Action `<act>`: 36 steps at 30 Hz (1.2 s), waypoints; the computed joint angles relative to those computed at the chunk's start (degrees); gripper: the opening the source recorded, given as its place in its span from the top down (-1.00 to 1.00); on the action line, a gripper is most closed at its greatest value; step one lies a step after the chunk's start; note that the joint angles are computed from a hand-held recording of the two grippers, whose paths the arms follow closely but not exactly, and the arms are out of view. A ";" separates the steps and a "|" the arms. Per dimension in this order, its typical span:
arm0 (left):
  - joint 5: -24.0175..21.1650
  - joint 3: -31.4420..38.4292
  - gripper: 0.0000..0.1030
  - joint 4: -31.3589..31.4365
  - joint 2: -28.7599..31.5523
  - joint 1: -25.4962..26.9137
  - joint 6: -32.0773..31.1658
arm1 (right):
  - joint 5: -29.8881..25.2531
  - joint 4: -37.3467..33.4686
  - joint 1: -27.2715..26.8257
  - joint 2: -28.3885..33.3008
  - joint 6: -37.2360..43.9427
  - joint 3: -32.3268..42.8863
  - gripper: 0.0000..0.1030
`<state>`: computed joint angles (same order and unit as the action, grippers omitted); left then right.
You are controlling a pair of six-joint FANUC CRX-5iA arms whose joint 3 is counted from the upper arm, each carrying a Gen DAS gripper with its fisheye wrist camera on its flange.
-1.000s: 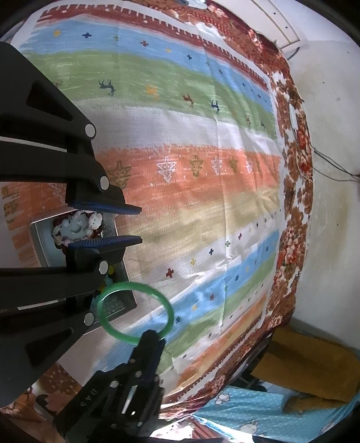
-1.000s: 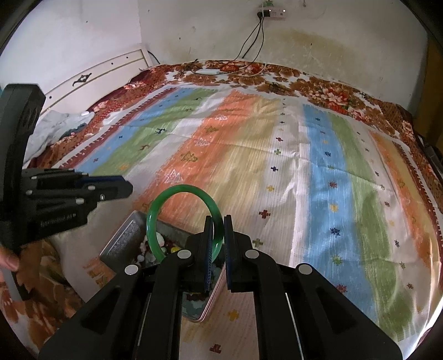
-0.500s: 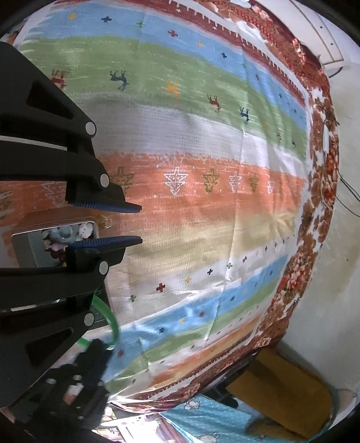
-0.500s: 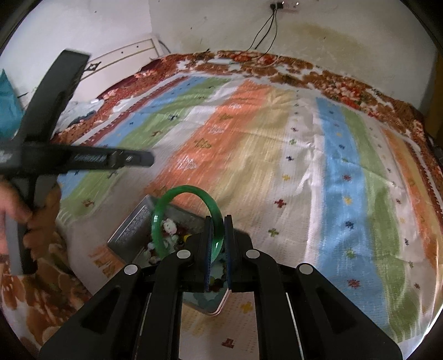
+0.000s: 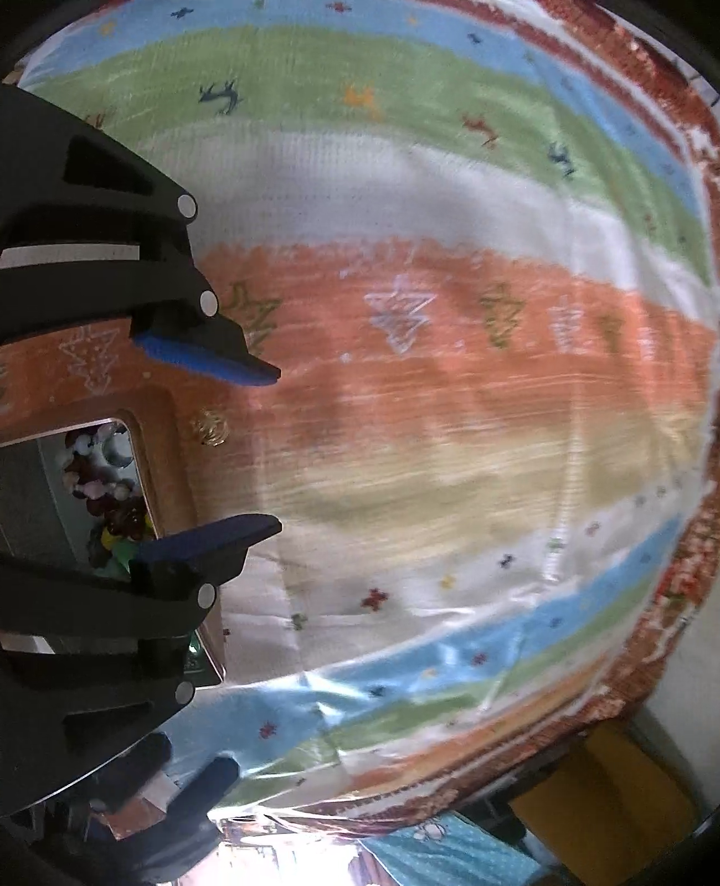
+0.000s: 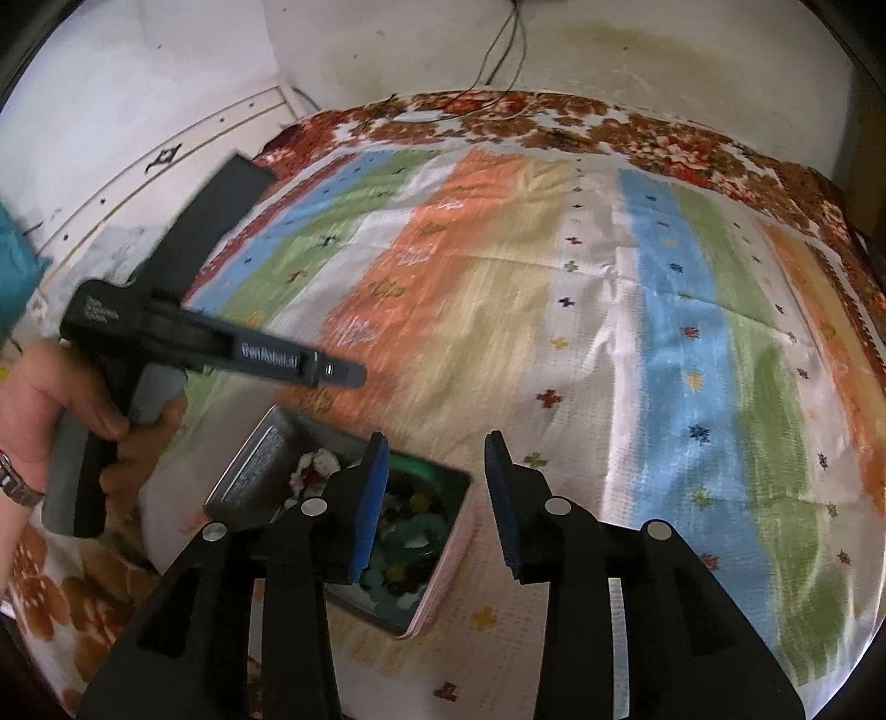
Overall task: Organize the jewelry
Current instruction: 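Lower gold charm over the tin and open left tool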
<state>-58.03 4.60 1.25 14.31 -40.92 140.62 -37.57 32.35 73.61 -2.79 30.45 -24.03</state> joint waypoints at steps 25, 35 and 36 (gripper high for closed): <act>-22.33 15.36 -0.03 12.79 17.47 3.06 -5.32 | 1.94 -1.00 -1.93 -1.38 2.32 -0.57 0.28; -22.74 18.62 0.10 13.28 21.55 3.24 -4.53 | 1.26 -2.17 -1.86 -1.09 4.19 0.13 0.28; -22.97 18.53 0.18 13.08 21.38 3.49 -4.62 | 1.31 -2.20 -1.82 -1.07 4.22 0.15 0.28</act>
<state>-81.00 23.12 14.34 35.68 -37.43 136.00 -36.26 30.15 71.79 -3.86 34.67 -23.87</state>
